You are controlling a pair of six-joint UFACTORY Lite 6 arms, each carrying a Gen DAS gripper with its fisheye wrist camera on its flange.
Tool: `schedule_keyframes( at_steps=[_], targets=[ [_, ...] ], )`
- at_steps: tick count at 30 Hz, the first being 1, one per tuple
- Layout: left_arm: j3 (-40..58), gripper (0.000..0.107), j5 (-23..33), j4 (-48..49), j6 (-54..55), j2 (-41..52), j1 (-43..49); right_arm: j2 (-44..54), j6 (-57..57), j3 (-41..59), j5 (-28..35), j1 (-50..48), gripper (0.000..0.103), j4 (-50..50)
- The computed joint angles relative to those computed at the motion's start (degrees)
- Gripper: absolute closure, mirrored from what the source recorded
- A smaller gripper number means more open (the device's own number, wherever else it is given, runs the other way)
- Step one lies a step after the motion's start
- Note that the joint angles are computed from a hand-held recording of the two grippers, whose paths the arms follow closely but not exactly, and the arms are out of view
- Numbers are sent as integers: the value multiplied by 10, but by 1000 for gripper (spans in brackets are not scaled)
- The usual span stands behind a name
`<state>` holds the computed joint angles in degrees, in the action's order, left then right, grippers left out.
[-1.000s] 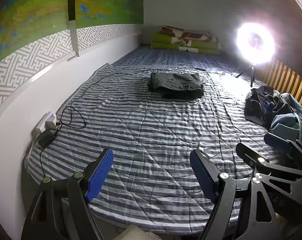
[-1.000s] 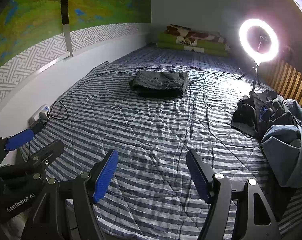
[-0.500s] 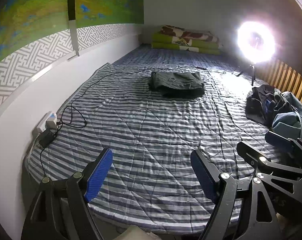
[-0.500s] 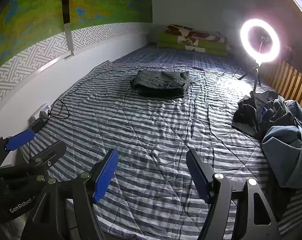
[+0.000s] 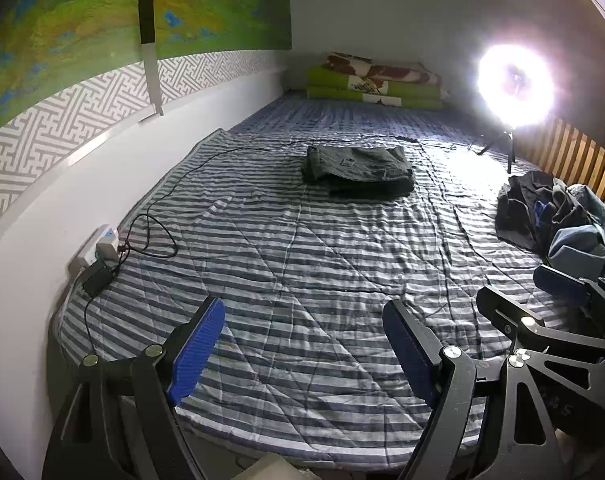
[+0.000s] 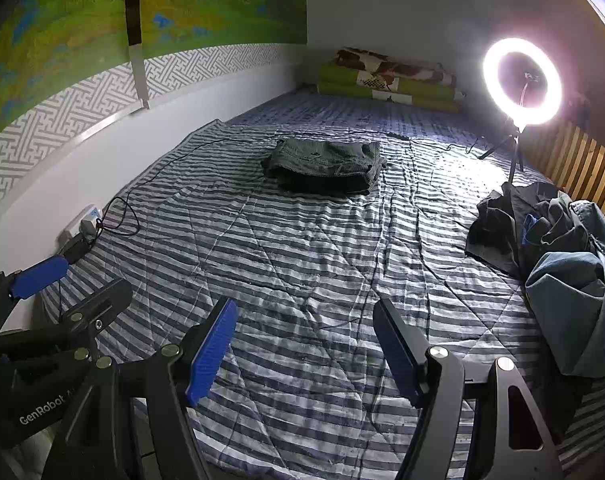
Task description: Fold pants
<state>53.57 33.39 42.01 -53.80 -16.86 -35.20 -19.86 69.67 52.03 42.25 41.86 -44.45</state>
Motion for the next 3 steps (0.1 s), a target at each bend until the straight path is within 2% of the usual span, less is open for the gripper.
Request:
schedule_keyframes(
  at_steps=[3],
  targets=[
    [-1,21,-5,-12,12,0,8,-1,-3,-1,-1,-2,36,1]
  ],
)
